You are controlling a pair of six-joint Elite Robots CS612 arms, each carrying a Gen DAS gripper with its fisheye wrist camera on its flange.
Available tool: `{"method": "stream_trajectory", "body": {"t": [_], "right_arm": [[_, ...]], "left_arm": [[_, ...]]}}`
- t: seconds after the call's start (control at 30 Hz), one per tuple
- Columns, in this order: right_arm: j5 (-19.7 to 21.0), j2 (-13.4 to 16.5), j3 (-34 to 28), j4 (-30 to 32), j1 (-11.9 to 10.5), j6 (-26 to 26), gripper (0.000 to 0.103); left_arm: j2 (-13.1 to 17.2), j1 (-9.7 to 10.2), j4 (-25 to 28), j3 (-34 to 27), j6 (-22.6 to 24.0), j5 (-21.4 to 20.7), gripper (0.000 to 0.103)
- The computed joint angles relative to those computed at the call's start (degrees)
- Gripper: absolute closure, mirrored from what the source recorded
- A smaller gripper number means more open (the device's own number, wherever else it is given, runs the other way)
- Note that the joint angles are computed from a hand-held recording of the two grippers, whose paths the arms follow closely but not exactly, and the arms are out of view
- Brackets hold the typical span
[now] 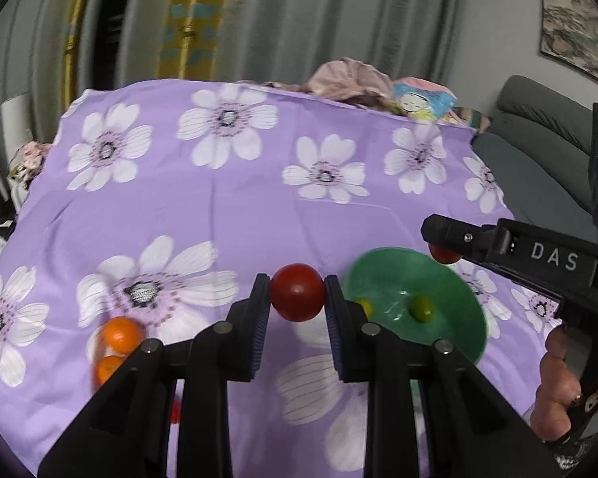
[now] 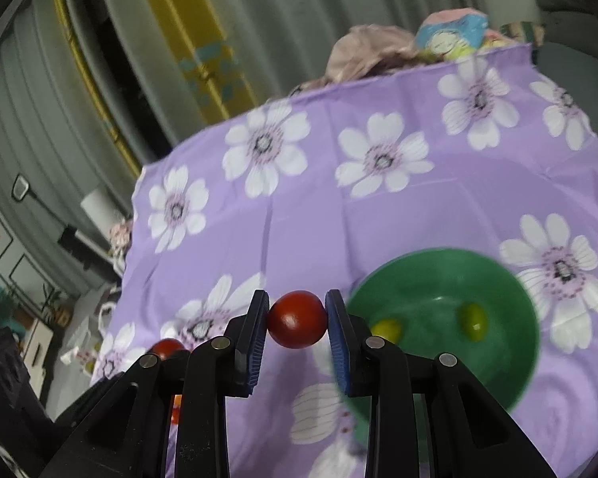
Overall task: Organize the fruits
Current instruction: 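Carry both held tomatoes over the green bowl with both grippers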
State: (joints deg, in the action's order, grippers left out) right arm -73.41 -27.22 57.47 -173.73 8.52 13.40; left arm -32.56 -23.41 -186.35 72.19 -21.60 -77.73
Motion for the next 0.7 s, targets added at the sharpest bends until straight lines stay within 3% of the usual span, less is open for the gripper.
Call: {"method": "stream_trajectory", "body": {"t": [0.23, 0.7], "right_arm": [[0.5, -0.7, 1.7, -0.9, -1.8, 3.2, 0.072], [-4.9, -0.6, 1.3, 5.1, -3.6, 7.7, 0.072]], "left_arm": [[2.2, -1.21, 3.8, -5.5, 2.4, -3.3, 0.076], [7.1, -1.8, 16.2, -15.7, 3.6, -11.8, 0.076]]}}
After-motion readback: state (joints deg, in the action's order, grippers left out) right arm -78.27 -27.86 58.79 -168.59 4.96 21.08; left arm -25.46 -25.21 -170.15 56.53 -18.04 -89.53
